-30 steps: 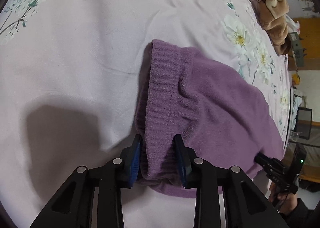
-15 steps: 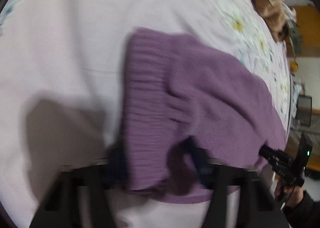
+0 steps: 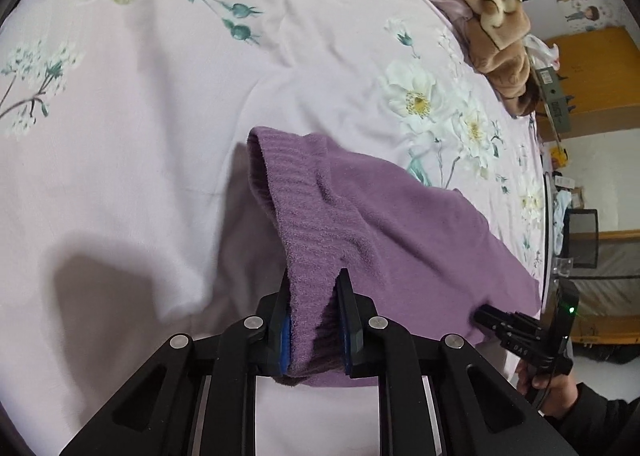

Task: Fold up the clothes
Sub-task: 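Close the left gripper on the ribbed cuff and lift it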

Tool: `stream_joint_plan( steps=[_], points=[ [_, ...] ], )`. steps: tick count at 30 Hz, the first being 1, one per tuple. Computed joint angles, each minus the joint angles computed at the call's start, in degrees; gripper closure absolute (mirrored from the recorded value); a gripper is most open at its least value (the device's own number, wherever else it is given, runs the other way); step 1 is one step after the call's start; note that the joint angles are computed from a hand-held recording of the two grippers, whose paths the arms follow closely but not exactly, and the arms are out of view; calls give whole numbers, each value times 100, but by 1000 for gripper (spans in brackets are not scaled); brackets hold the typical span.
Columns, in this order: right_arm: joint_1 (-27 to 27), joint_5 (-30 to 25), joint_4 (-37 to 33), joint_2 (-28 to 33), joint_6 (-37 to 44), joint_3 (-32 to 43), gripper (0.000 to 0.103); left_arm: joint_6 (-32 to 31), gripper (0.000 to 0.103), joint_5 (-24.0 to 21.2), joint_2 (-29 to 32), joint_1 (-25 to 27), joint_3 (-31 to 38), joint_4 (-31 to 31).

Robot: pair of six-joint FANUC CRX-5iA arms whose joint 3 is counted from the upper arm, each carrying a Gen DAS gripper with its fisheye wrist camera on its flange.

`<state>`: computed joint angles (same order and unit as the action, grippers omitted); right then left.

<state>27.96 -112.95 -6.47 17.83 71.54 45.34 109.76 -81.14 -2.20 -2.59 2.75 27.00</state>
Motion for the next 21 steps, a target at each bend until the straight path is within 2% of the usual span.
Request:
stream_joint_plan(
  steps=[3,6,8,12,15,21],
  points=[
    [11,27,-25,100,-56,249,75,52,85,49,216,-70,205,-60],
    [46,95,-108,176,-63,421,75,6,85,-74,8,18,199,-101],
    [-123,280,-245,-112,143,-96,75,64,85,-104,-52,-9,276,-134],
    [-386,920,-522,-1209,527,-1913,75,141,85,-145,98,-237,705,-234],
    [-387,1178,-584,-1282,561,-2202,75,181,85,-263,227,-419,1152,-319],
    [-646,1165,-612,-1462,579,-2280,75,256,85,-459,661,-912,2195,-423]
  ],
)
